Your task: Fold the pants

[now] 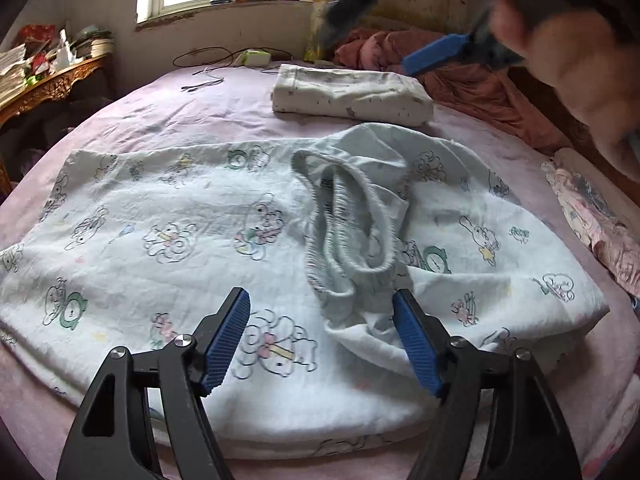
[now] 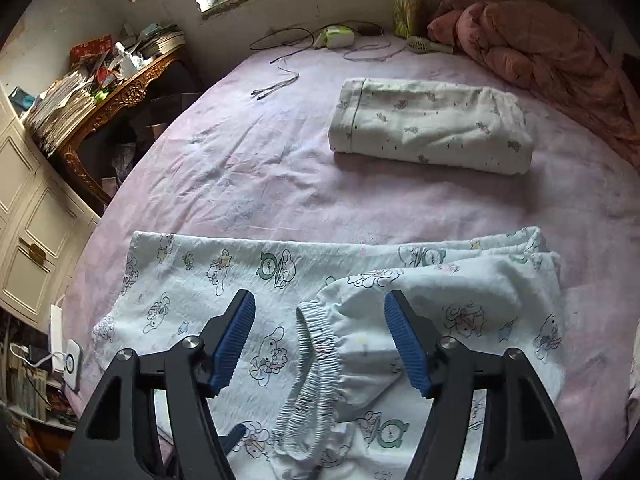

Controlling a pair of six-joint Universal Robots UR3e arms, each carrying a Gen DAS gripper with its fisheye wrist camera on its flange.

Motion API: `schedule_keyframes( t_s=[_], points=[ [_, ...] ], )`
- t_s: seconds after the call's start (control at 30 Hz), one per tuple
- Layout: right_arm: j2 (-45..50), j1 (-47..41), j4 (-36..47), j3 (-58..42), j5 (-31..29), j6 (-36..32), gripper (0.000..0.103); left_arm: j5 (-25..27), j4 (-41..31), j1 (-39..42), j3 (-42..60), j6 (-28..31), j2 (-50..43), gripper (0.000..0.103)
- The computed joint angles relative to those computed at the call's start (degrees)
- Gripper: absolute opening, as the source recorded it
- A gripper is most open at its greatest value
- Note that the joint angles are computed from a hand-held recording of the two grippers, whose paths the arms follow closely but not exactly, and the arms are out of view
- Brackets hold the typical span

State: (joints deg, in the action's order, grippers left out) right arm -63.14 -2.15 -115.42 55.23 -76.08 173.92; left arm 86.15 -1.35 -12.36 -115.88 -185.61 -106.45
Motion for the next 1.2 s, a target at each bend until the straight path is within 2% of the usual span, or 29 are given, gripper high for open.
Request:
schedule_keyframes(
  t_s=[0.17,0.33,0.4,0.5,0.57,0.6,0.63,0.7,0.73,0.9,1.0,1.07,1.13,1.2],
  points=[
    [-13.2,-5.1,-8.4,16.0,4.8,-4.4,0.069,-4.3,0.6,3.6,-2.7,1.1,2.8,0.072],
    [-31.9,-17.7,-21.6,42.1,11.8,-9.1,0.069,-10.5,1.6,5.2,-2.1,2.1,1.9,0.072],
    [-38.4,-23.6,-25.4,51.7,13.6,-12.9,0.069,-9.7,1.3,3.7,0.1,2.2,0.2,0.072],
    [-46.4,-33.7,-29.6,64.5,16.2,-16.6,0.068,-4.5,-1.1,0.5,4.8,0.4,-3.2,0.070],
    [-49.7,-40.3,-29.0,70.2,19.5,-18.6,0.053,-3.0,-1.9,-0.1,6.3,-1.6,-4.7,0.043],
    [-50.5,-43.5,-25.8,71.6,21.4,-21.0,0.038,-2.5,-3.2,-0.1,7.0,-2.1,-5.0,0.022],
    [-50.6,-45.8,-22.5,72.4,22.4,-23.7,0.027,-2.2,-4.2,0.1,7.2,-2.3,-4.9,0.020],
    [-50.6,-49.1,-19.1,74.9,23.0,-28.2,0.017,-1.8,-4.0,0.6,6.2,-2.4,-4.0,0.017],
    [-51.0,-50.6,-18.0,76.2,23.3,-30.3,0.015,-1.4,-3.9,0.8,5.6,-2.4,-3.4,0.017],
    [-55.1,-54.6,-16.5,83.7,23.3,-38.0,0.015,-2.0,-4.6,3.0,2.2,-1.1,-0.4,0.016],
    [-53.3,-55.0,-17.9,86.0,20.6,-40.1,0.015,1.0,-4.5,1.8,1.7,1.3,-0.9,0.020],
    [-55.0,-57.4,-15.9,87.0,22.5,-42.5,0.015,2.9,-2.3,0.8,0.6,3.1,-0.9,0.028],
    [-58.4,-59.6,-9.6,85.4,24.5,-45.1,0.015,4.7,-0.2,0.3,-0.4,4.6,0.1,0.063],
    [-63.1,-62.5,-1.4,83.5,28.4,-48.4,0.015,3.3,2.8,1.3,-1.9,5.5,1.8,0.067]
  ],
)
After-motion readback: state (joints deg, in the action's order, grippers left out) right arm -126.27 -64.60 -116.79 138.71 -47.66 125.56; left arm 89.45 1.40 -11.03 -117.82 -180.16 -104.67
